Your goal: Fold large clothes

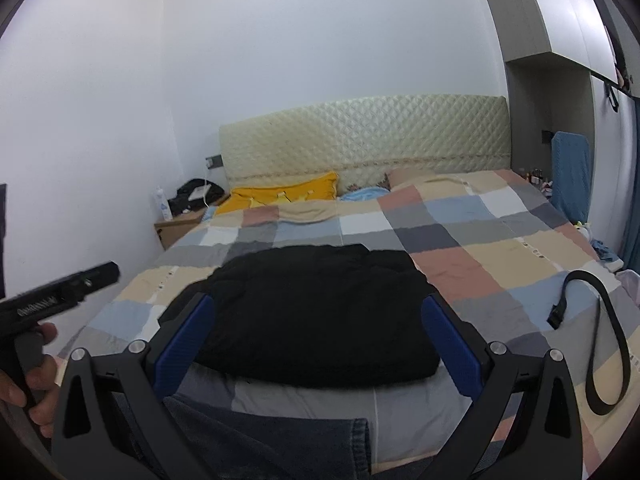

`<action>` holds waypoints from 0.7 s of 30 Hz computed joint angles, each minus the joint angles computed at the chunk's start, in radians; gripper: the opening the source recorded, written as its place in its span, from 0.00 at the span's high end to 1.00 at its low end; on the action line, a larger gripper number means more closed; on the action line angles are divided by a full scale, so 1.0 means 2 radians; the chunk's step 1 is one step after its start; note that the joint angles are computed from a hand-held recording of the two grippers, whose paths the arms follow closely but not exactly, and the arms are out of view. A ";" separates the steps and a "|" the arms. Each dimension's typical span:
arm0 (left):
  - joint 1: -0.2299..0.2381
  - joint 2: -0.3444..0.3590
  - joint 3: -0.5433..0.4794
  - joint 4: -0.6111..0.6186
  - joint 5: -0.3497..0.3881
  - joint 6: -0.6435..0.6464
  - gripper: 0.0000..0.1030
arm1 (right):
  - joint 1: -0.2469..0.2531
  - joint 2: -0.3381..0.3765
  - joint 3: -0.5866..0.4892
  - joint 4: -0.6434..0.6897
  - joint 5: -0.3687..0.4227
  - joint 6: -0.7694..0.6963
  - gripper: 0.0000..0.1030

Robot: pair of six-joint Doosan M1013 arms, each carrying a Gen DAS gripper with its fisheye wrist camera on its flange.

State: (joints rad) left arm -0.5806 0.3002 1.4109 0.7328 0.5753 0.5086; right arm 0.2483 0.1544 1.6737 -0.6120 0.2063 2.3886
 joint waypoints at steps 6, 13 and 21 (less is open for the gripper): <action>0.001 0.010 -0.007 -0.018 0.017 0.017 0.10 | -0.001 0.008 -0.006 0.038 0.012 -0.037 0.00; -0.001 0.019 -0.015 -0.024 0.033 0.024 0.10 | -0.003 0.014 -0.011 0.082 0.015 -0.083 0.00; -0.002 0.023 -0.018 -0.023 0.039 0.027 0.10 | -0.006 0.020 -0.015 0.120 0.025 -0.110 0.00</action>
